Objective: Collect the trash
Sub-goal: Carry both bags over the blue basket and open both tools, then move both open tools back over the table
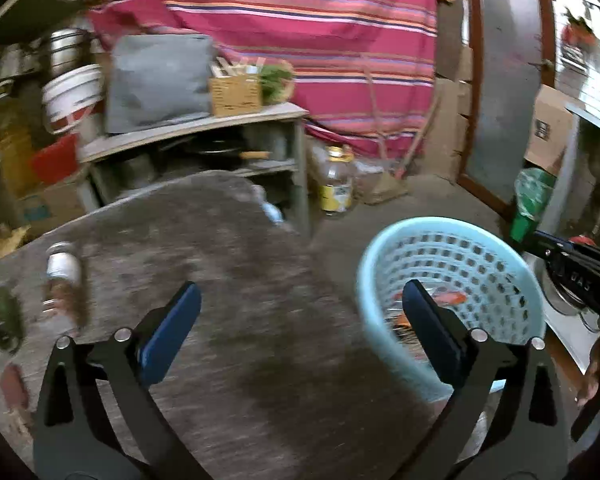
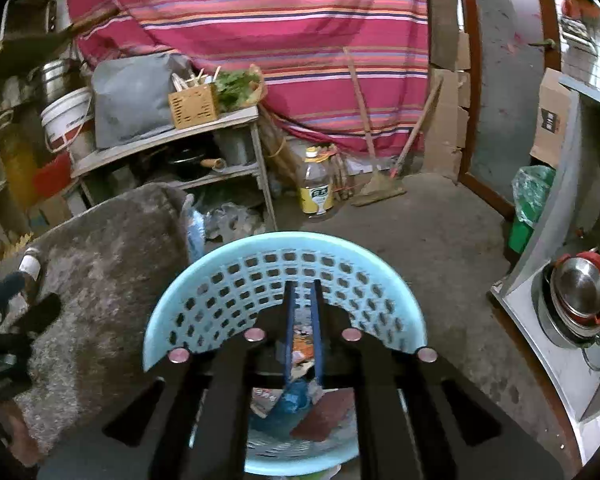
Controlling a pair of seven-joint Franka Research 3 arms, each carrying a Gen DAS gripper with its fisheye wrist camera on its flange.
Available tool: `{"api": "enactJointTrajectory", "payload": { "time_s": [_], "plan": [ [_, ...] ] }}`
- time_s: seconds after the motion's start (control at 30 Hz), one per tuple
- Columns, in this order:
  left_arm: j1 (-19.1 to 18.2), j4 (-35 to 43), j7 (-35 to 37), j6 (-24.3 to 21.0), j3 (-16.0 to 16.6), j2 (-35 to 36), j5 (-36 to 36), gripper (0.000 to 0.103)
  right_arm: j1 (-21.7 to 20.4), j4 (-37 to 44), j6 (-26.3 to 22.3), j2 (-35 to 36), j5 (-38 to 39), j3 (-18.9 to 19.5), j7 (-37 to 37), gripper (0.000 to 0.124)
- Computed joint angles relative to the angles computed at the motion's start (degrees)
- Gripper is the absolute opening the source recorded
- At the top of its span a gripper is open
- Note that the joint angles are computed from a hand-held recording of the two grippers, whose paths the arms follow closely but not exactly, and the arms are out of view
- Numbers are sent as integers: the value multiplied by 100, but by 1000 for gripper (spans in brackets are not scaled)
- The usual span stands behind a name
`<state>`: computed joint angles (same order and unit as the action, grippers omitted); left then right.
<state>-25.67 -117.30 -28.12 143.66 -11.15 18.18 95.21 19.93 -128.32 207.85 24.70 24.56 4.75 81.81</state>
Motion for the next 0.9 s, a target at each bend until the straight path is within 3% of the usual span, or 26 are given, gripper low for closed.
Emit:
{"api": "enactJointTrajectory", "payload": {
  "time_s": [0.03, 0.07, 0.1, 0.23, 0.33, 0.67, 0.8, 0.9],
  "plan": [
    [12, -197, -78, -31, 11, -165, 8, 98, 156, 35, 21, 16, 119, -58, -100, 58],
    [46, -430, -166, -54, 13, -355, 28, 98, 259, 47, 108, 32, 195, -85, -174, 70],
    [85, -638, -231, -93, -1, -522, 56, 98, 397, 70, 227, 56, 291, -120, -293, 74],
    [259, -1564, -267, -548, -131, -1257, -91, 98, 663, 228, 155, 87, 558, -86, -618, 75],
    [517, -2238, -426, -611, -180, -1824, -228, 98, 803, 378, 71, 176, 647, 11, -655, 83],
    [1672, -3791, -1371, 7, 95, -2978, -309, 98, 1928, 1174, -196, 609, 1570, -205, -1218, 94],
    [1929, -4031, -1295, -134, 82, -2981, -491, 98, 2581, 1674, -371, 882, 2072, -491, -1781, 95],
    [2184, -4055, -1280, 311, 269, -2846, -379, 98, 2821, 1988, -588, 1043, 2184, -539, -1950, 95]
  ]
}}
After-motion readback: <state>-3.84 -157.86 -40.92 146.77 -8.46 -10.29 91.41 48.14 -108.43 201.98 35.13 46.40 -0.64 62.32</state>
